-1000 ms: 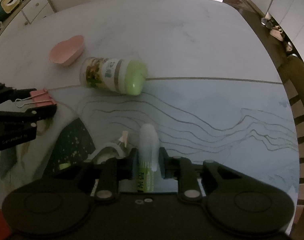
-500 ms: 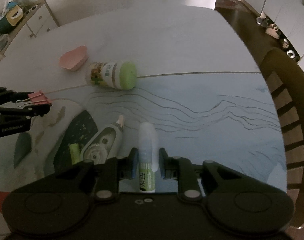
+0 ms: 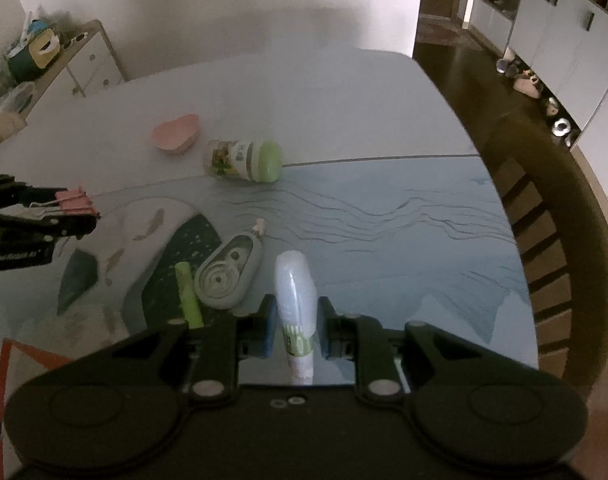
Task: Organize rigid objects
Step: 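Carry the binder clip and glue stick toward the white box with both grippers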
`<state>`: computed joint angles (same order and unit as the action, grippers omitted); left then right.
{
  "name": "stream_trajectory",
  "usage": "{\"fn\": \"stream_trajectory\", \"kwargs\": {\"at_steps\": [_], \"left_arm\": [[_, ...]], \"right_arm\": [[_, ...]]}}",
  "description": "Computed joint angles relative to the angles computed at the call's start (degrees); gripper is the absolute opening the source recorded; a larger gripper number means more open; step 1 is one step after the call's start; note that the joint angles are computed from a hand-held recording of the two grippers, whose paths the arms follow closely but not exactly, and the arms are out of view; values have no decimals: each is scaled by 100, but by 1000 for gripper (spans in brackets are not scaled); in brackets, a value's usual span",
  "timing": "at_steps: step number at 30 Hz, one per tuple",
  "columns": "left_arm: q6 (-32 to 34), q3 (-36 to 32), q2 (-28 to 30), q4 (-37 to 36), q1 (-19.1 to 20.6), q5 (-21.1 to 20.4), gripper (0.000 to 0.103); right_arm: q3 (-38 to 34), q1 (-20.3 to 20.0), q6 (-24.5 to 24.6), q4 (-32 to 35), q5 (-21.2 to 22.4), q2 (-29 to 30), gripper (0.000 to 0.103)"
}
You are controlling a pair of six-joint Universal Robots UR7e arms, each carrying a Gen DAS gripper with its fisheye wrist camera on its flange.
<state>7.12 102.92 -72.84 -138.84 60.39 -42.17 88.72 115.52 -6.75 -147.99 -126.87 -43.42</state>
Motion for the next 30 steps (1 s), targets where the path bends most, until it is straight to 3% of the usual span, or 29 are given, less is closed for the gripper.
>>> {"fn": "stream_trajectory", "kwargs": {"at_steps": [16, 30], "left_arm": [[-116, 596, -1027, 714, -690, -336, 50], [-100, 965, -1585, 1186, -1174, -692, 50]], "right_arm": [[737, 590, -15, -459, -308, -802, 19], [1288, 1063, 247, -539, -493, -1346, 17]]}}
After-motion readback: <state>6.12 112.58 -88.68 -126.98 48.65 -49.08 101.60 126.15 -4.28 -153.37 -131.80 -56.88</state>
